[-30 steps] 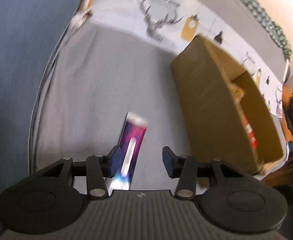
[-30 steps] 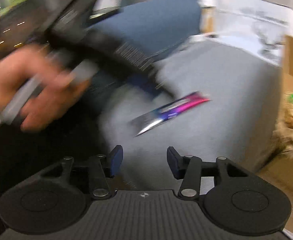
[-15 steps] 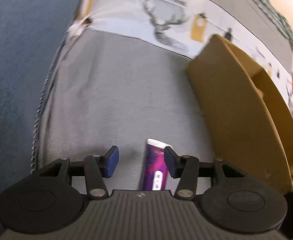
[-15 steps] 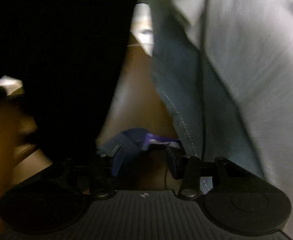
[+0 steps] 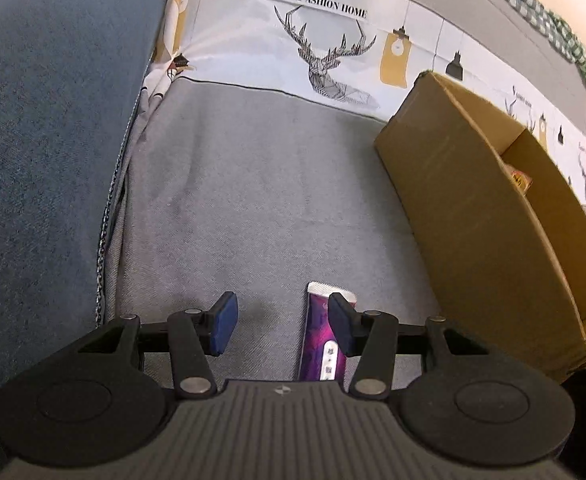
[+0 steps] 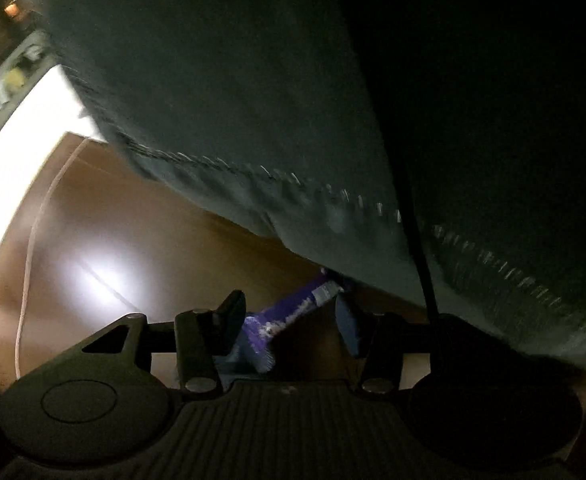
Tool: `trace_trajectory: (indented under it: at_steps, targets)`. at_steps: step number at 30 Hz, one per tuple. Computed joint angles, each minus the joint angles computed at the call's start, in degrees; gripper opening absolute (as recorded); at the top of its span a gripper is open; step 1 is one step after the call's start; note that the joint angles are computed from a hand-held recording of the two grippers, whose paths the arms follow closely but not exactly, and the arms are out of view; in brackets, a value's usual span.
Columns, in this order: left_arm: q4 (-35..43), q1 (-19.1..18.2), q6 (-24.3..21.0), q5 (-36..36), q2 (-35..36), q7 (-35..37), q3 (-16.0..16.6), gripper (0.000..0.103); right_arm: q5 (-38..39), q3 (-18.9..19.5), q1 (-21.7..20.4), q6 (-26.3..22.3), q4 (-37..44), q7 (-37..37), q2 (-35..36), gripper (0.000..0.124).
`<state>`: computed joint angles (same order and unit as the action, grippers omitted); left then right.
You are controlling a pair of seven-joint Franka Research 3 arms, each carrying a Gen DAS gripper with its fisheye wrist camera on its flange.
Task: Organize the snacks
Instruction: 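Grasp the purple-pink tube snack with the left tool while the right tool holds the chocolate bar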
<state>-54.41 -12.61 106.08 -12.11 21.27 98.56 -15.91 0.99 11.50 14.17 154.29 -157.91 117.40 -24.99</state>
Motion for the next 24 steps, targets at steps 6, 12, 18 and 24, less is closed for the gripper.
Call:
trace_trajectory:
  at_steps: [6, 12, 18, 24]
  targets:
    - [-5.4, 0.0, 3.3, 1.1, -3.4, 3.6, 0.1, 0.056, -6.8, 5.1, -5.4, 6.1, 0.6, 16.2, 8.4, 0.066]
    - [-5.9, 0.2, 3.7, 0.3, -3.7, 2.1, 0.4, 0.056, -13.8, 4.9, -5.7, 4.1, 5.9, 27.7, 17.3, 0.077]
    - [-5.8, 0.2, 3.6, 0.2, -3.7, 2.2, 0.3, 0.056, -16.3, 1.7, -1.9, -1.5, 9.0, 29.8, 21.7, 0.075]
    - [-6.3, 0.6, 4.3, -0.9, -3.8, 3.0, 0.1, 0.056, -5.6, -2.9, 3.3, -0.6, 7.8, 11.3, 21.5, 0.014]
